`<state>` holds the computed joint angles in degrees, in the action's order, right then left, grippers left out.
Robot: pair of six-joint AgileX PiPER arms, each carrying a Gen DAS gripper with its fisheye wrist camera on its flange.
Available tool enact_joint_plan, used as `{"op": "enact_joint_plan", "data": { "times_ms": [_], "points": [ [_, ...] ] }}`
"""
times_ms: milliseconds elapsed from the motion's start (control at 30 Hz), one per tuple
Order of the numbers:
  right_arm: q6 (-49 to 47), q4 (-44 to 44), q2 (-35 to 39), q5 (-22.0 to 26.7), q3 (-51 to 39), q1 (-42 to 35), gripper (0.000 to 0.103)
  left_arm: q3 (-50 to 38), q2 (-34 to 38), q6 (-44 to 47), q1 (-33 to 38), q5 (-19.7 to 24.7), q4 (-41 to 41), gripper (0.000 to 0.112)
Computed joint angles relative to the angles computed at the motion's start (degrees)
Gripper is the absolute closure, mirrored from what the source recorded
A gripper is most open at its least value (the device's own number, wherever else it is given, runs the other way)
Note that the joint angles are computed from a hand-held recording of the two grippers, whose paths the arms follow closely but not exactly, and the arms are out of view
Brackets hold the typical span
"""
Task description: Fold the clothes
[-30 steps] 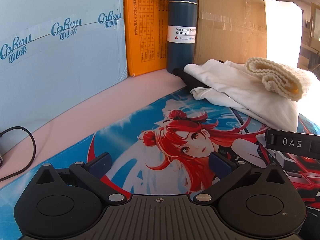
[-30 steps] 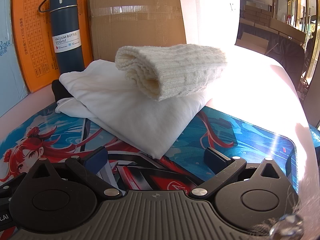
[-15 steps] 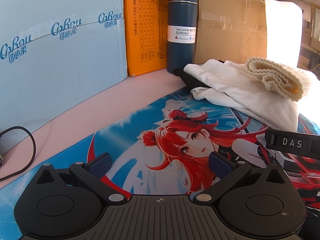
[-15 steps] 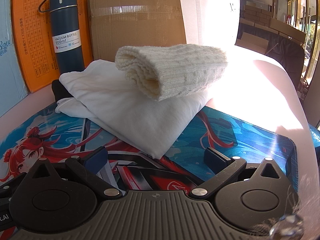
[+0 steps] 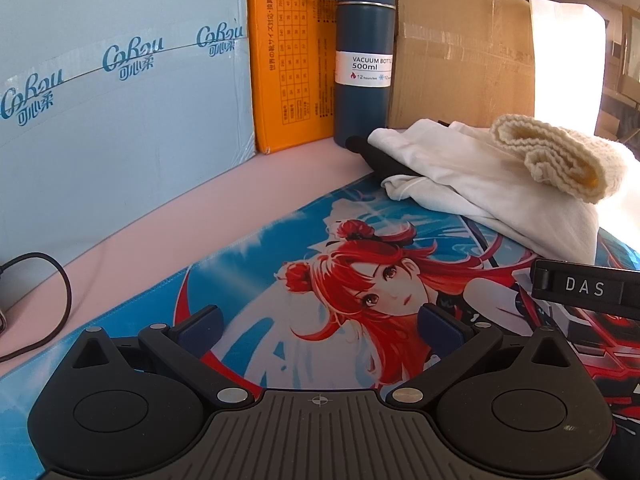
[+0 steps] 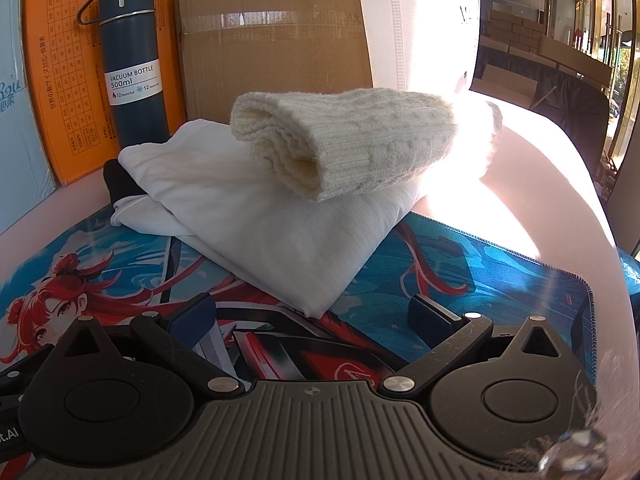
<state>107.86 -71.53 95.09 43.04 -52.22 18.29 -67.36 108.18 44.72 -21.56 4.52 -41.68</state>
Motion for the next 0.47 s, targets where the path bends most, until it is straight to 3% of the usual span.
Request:
{"op": "enact_joint_plan", "data": {
  "times_ms": [467],
  "points": [
    [-0.1, 0.1, 0.1, 0.1, -0.1, 0.1, 0.0, 0.0, 0.0, 5.9, 0.4, 0.4, -5.9, 0.009]
  ]
}}
